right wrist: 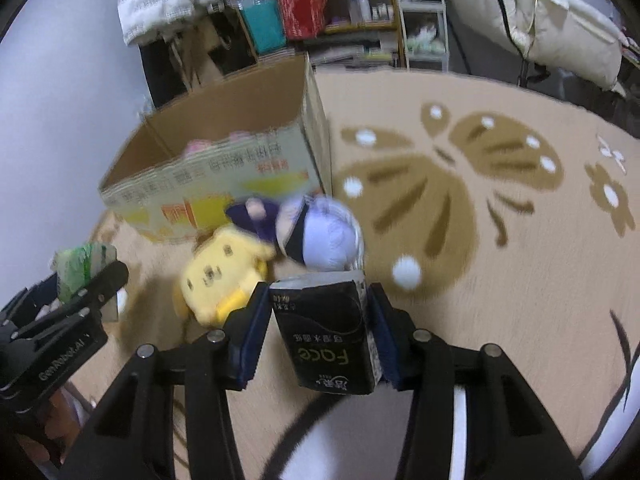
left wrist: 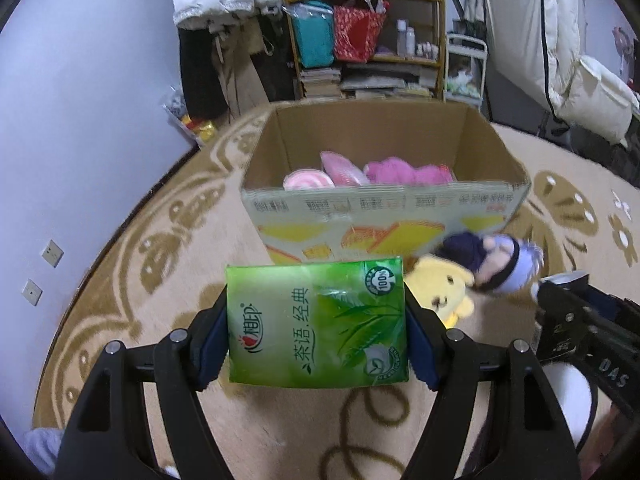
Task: Organize soft objects
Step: 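Lift the green packet with the left tool while the right tool lifts the black box over the box, then lower the green packet into the box with the left tool while the right tool releases the black box inside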
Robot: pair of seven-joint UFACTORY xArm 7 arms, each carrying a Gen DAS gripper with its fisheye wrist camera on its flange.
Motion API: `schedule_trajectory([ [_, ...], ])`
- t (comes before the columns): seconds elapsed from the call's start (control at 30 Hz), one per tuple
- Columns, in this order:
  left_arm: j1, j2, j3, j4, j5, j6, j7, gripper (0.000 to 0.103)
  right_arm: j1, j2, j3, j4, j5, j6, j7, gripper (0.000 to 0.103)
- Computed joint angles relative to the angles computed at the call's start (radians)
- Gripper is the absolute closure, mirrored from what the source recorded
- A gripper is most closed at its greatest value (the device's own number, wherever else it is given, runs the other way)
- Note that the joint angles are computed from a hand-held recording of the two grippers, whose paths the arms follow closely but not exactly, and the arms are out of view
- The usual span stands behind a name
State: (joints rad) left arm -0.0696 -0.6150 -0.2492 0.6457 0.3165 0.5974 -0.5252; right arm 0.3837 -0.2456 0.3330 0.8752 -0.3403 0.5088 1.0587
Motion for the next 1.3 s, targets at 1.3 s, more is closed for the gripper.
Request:
schedule_trajectory([
  [1.3, 0.117, 0.266, 0.036, 0.335, 0.194, -0.121, -0.099, 0.03, -0.095, 0.079, -0.009, 0.236, -0.202, -0.136, 0.029, 0.051],
])
